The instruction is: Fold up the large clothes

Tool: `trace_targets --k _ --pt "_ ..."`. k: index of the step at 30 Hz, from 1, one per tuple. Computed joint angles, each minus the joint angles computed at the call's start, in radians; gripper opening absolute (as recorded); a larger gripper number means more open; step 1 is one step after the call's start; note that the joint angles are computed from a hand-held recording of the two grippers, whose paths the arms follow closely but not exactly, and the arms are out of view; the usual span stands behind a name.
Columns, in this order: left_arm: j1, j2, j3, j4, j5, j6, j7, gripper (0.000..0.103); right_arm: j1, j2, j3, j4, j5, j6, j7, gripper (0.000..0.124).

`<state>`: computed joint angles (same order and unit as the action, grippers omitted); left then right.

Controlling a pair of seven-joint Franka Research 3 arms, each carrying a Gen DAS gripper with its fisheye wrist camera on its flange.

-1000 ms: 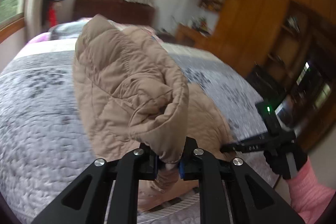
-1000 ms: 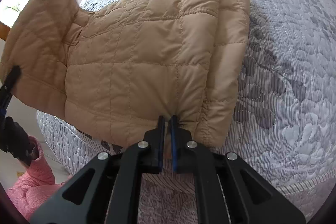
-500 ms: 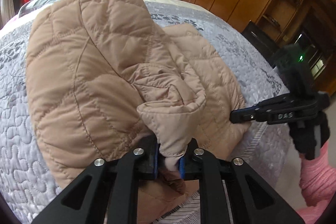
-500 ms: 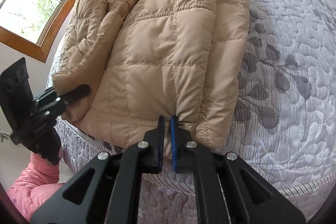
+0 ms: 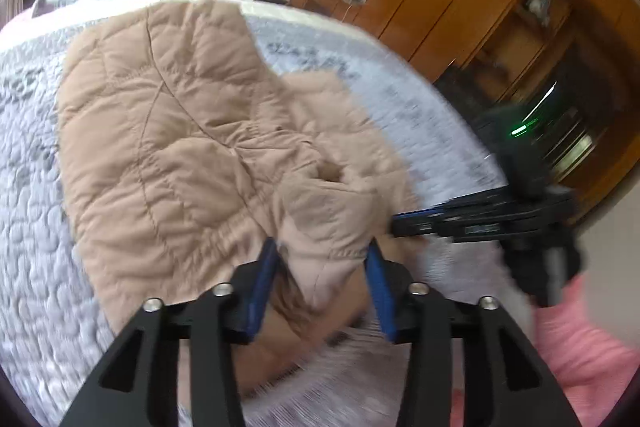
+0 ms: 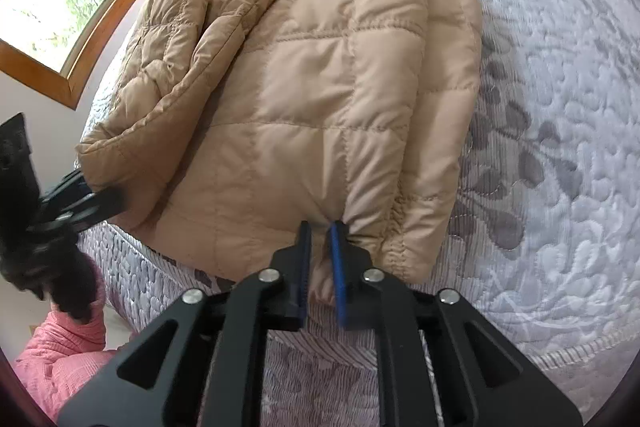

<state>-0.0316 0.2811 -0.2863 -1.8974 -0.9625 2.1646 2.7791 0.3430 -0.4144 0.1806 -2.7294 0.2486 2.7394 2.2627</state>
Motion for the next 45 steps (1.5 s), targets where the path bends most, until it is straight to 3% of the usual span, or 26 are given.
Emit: trace_targets --k 3,4,5,7,8,10,15,19,25,27,29,32,35,40,45 --pt "0.052 -0.026 0.017 0.016 -0.074 -0.094 0.009 0.052 -0.046 -0.025 0.043 0.027 -0.081 -0.021 0.048 0.036" --pt "0.057 -0.03 0.024 0.022 -0.095 -0.091 0.003 0.052 -0.052 -0.028 0.044 0.04 -0.094 -0.013 0.051 0.043" --pt "0.055 -0.031 0.034 0.032 -0.109 -0.052 -0.016 0.052 -0.05 -0.027 0.037 0.051 -0.096 -0.002 0.045 0.048" --pt "0.021 -0.031 0.048 0.036 -0.068 0.111 -0.084 0.05 -0.028 -0.009 0.002 0.087 -0.069 0.031 0.007 0.058" --pt "0.005 -0.026 0.05 0.037 -0.038 0.193 -0.12 0.05 -0.016 0.004 -0.021 0.108 -0.051 0.035 -0.027 0.067" --pt "-0.032 0.013 0.056 0.06 0.081 0.336 -0.232 0.05 -0.007 0.048 -0.049 0.16 -0.02 0.036 -0.082 0.073" --pt "-0.042 0.112 0.04 0.149 0.26 0.333 -0.403 0.047 0.025 0.194 -0.114 0.301 0.134 -0.026 -0.232 0.074" --pt "-0.032 0.166 0.014 0.188 0.344 0.336 -0.473 0.048 0.014 0.286 -0.108 0.382 0.208 -0.073 -0.29 0.074" --pt "0.033 0.184 -0.063 0.177 0.368 0.364 -0.461 0.049 -0.004 0.403 -0.09 0.493 0.211 -0.139 -0.306 0.072" --pt "0.046 0.187 -0.076 0.176 0.37 0.366 -0.459 0.049 -0.003 0.431 -0.084 0.523 0.149 -0.153 -0.272 0.06" --pt "0.057 0.191 -0.087 0.178 0.368 0.362 -0.458 0.049 0.001 0.437 -0.079 0.539 0.107 -0.155 -0.257 0.039" --pt "0.074 0.192 -0.097 0.189 0.355 0.333 -0.463 0.047 0.014 0.432 -0.073 0.557 -0.011 -0.148 -0.203 0.025" --pt "0.104 0.174 -0.114 0.187 0.291 0.319 -0.43 0.047 0.017 0.386 -0.07 0.544 -0.074 -0.117 -0.206 0.02" --pt "0.124 0.1 -0.132 0.141 0.155 0.33 -0.305 0.047 -0.026 0.182 -0.028 0.424 -0.236 -0.054 -0.1 0.019" --pt "0.064 0.046 -0.115 0.101 0.095 0.334 -0.203 0.047 -0.081 0.031 0.0 0.292 -0.25 -0.046 -0.035 0.02"
